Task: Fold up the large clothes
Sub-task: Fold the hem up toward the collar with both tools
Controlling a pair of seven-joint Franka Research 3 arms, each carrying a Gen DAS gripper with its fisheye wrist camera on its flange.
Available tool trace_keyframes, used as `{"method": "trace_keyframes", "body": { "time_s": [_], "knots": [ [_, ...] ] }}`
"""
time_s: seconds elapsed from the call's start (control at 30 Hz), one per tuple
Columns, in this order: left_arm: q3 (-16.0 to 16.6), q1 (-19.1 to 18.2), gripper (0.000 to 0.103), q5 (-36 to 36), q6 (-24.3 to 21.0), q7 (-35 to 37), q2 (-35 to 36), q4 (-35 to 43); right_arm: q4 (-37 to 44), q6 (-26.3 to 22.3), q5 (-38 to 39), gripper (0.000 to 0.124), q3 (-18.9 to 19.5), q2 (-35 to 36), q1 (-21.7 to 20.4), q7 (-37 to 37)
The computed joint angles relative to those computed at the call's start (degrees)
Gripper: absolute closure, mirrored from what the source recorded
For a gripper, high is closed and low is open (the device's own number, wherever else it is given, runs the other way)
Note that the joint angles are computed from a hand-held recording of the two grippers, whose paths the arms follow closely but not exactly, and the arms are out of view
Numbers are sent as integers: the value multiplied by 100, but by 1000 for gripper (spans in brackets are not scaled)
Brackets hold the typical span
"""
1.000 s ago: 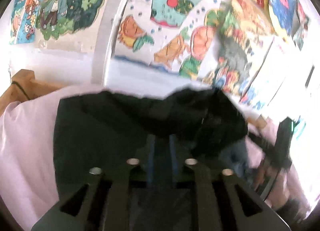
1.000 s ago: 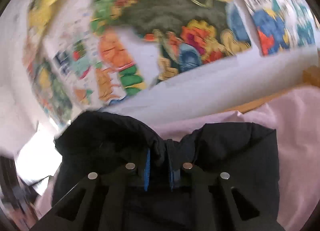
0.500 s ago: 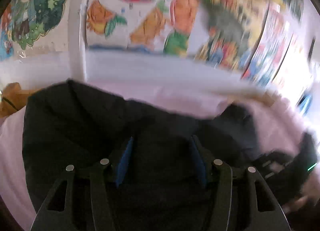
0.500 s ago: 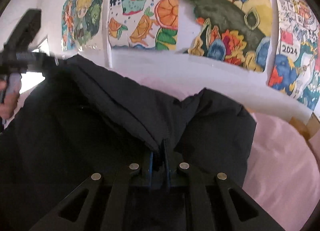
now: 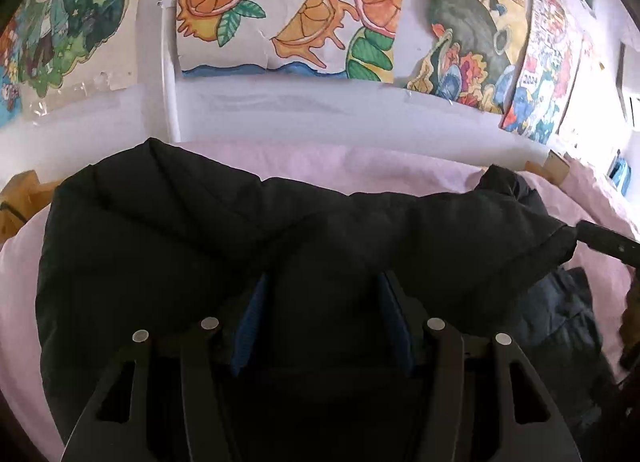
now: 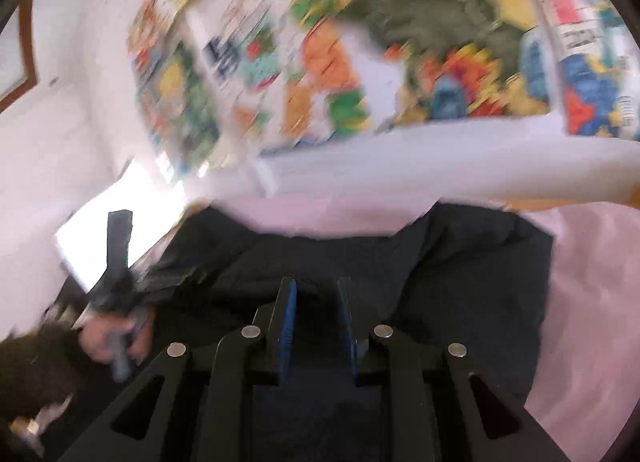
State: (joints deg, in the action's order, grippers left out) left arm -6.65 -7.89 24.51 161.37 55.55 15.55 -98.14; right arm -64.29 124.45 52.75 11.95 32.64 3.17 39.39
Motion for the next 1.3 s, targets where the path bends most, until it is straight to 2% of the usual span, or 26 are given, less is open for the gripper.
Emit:
{"method": "trace_keyframes", "body": {
  "time_s": [0.03,0.07,0.1,0.13,0.23,0.37,0.47,0.6,0.8,0.93,1.0,1.07,1.17,1.2,1.3],
  "knots": [
    [3,11,53,25,102,29,-12,-58,85,-132,-95,104,-252,-10,152,-106],
    [25,20,53,80,286,25,-37,-168,-30,56,-93,104,-463,-123,305,-256],
    [48,20,53,115,405,-4,-34,-216,-310,497,-59,104,-473,-261,400,-335],
    [80,15,53,161,557,-63,-52,-305,-391,901,-210,104,-284,-237,384,-216],
    [190,-53,53,391,757,-216,-93,-440,-51,1351,-847,104,-232,164,666,254],
    [97,20,52,370,591,28,-64,-407,-84,1635,-1575,104,-274,377,907,221],
    [71,61,52,290,674,148,36,-396,-98,1786,-1752,104,-184,551,870,70],
    [437,-254,51,835,636,-278,270,-223,111,1828,-2081,104,-249,851,982,340],
    [717,-479,50,1541,548,-928,418,-83,-98,2465,-3009,105,-598,896,1422,933],
    [656,-417,43,1746,646,-1197,110,-355,-859,3008,-2834,103,-298,403,1183,740],
    [541,-378,36,1680,415,-1285,-125,-501,-1231,3004,-2655,96,-213,56,1050,774],
    [472,-406,21,1816,131,-1489,-312,-592,-1458,2826,-2582,80,-226,-234,989,821],
    [247,-378,21,1878,-315,-1566,-630,-765,-1927,2623,-2424,67,-211,-708,874,652],
    [173,-346,21,1840,-387,-1586,-731,-841,-2094,2559,-2370,67,-251,-880,872,606],
    [-69,-195,21,1309,-322,-1403,-1147,-1228,-2629,2506,-2246,63,-299,-1411,864,437]
  ]
}}
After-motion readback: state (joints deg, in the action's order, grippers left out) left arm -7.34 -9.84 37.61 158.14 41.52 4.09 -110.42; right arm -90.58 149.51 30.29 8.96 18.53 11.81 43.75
